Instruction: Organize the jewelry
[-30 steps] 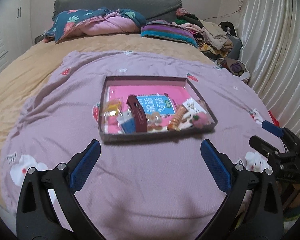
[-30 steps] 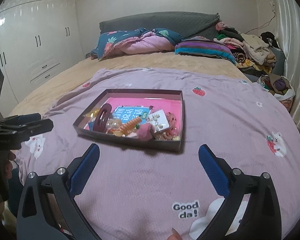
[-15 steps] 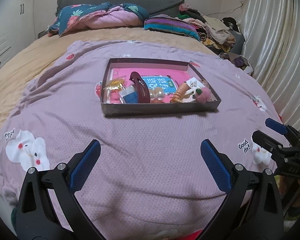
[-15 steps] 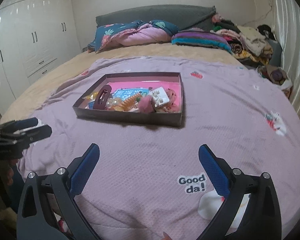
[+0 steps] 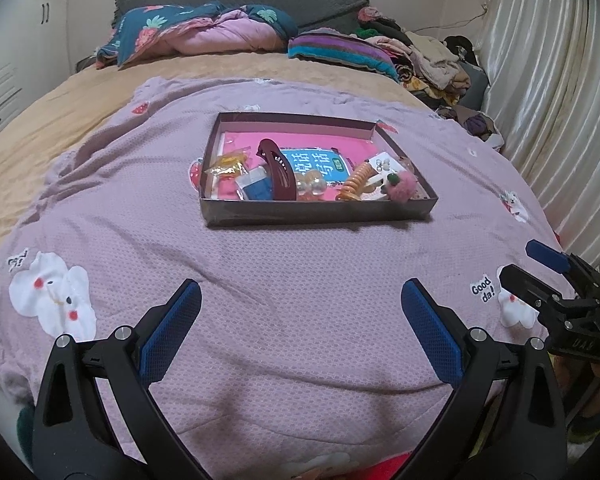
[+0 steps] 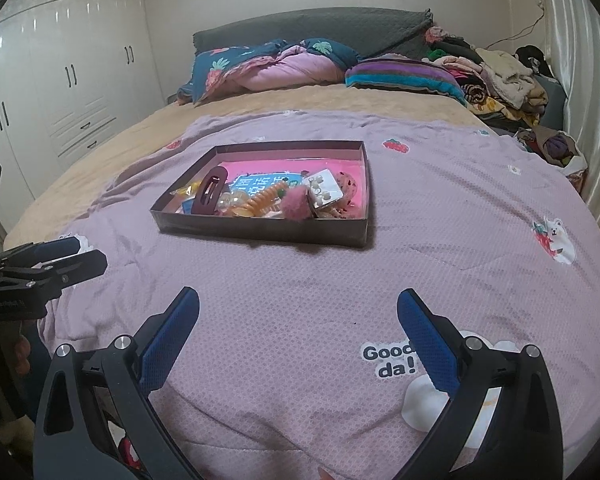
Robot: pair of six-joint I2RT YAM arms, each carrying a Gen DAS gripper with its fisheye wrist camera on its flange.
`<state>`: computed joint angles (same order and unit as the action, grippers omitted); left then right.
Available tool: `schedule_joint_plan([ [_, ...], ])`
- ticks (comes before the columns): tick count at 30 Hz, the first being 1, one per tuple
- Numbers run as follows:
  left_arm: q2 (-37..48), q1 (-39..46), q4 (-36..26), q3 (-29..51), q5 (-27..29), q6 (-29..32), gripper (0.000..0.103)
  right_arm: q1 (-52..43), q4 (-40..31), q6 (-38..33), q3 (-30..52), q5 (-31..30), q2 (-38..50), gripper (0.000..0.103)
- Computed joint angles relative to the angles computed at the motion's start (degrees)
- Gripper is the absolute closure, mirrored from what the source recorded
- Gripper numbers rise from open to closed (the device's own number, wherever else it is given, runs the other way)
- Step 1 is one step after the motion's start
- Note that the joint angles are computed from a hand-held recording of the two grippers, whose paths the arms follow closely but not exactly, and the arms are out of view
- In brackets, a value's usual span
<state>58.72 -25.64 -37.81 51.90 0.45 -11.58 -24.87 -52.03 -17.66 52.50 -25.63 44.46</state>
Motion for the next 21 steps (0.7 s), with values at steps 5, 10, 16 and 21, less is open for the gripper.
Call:
schedule_joint_plan([
  [5, 0.11, 0.37, -0.42, 0.35, 0.66, -0.10, 0.009, -0.06, -0.37, -0.10, 0.00, -0.04, -0.22, 0.004],
  [10, 0.23, 0.70, -0.48, 0.46, 1.25, 0.10, 0.009, 0.23, -0.16, 0.17, 0.00, 0.19, -0.13, 0.004],
  [16, 0.03, 1.20, -0.51, 0.36, 2.15, 0.14, 0.009, 0.20, -0.35, 0.07, -0.22, 0.32, -0.31, 0.004],
  [21, -0.19, 1.44, -0.12, 0.14, 2.74, 0.21, 0.009, 0.22, -0.21, 0.15, -0.13, 0.26, -0.08, 0.004],
])
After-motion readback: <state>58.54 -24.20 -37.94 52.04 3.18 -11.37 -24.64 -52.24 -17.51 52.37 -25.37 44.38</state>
